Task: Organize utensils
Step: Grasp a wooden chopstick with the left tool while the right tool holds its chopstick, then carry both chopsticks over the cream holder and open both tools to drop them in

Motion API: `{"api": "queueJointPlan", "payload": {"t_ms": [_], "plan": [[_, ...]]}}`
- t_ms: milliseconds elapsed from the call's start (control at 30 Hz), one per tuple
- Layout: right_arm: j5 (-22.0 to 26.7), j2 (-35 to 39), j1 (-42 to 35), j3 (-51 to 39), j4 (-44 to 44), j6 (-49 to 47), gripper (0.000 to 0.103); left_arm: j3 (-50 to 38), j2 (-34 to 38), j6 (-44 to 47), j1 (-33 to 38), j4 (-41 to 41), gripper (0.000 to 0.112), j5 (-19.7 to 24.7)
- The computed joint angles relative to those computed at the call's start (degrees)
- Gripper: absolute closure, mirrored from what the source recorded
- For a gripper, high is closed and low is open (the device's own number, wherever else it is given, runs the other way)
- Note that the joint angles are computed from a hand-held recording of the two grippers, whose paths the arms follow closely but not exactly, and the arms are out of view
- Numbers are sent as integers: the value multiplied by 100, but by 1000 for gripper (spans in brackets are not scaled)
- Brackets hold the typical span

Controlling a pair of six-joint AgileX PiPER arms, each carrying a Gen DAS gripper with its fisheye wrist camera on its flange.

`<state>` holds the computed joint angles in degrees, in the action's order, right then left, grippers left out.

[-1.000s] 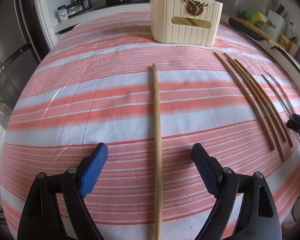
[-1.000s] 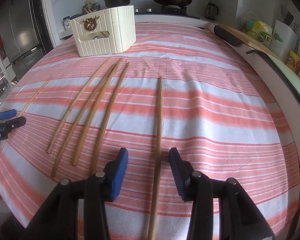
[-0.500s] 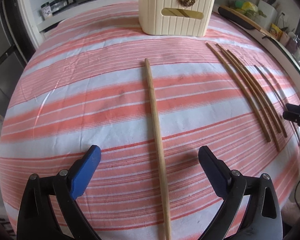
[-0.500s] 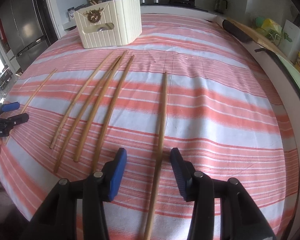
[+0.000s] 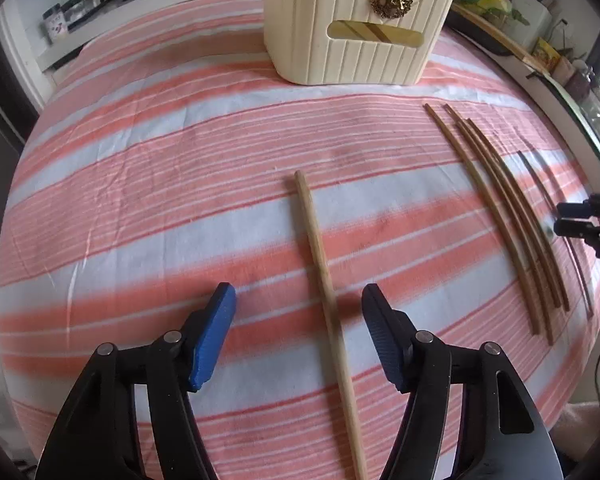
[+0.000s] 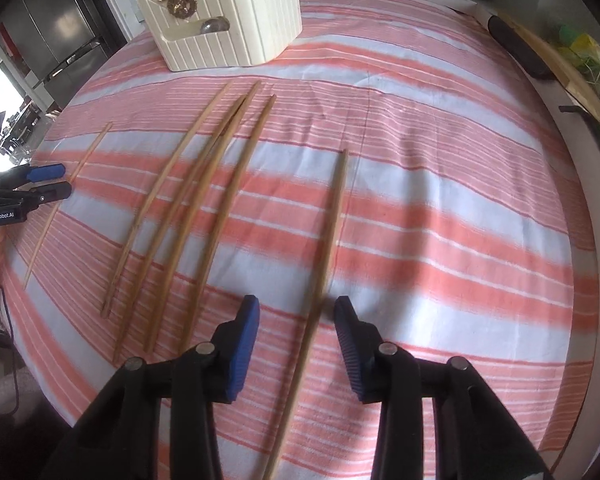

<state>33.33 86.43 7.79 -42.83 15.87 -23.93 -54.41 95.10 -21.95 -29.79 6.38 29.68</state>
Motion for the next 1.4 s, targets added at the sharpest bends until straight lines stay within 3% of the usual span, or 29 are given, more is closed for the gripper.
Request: {"api": "queueJointPlan", "payload": {"t_ms": [133,167,200,267,300,400,500,700,867,1033,1200,1400], "plan": [[130,573,-3,-645,-41,102,66,-647,422,80,75,157,53,425],[162,758,82,-887,-209,299,67,-813,522,52,70,238,66,532],[188,904,179,-1080,-448,565,72,-938,596,173,101,147,84,584],[278,1138,350,-1437,-946,1108,86,-1119,694,308,155,-36,106,645],[380,1264,369,-1632,-993,1209,95,-1135,699,243,143,6,107,619],[376,1401,399,-1880,-962,1388,97,-872,451,-308,22,462,108,340],[128,998,266,-1661,-456,1014,97,-391,-202,-538,14,447,108,-31],[21,-588,280,-1041,177,432,97,233,-1803,-1428,-299,1180,107,-87],[163,-1705,435,-868,192,489,97,298,-2666,-2264,-733,1857,108,67],[60,-2467,876,-773,-239,1118,97,177,-3093,-2879,-1105,2448,108,288],[-254,-2724,1134,-850,-701,1610,97,6,-3196,-3615,-1344,3253,108,372],[-463,-2417,1244,-1317,-805,1828,97,-348,-2793,-3064,-752,2656,108,46]]}}
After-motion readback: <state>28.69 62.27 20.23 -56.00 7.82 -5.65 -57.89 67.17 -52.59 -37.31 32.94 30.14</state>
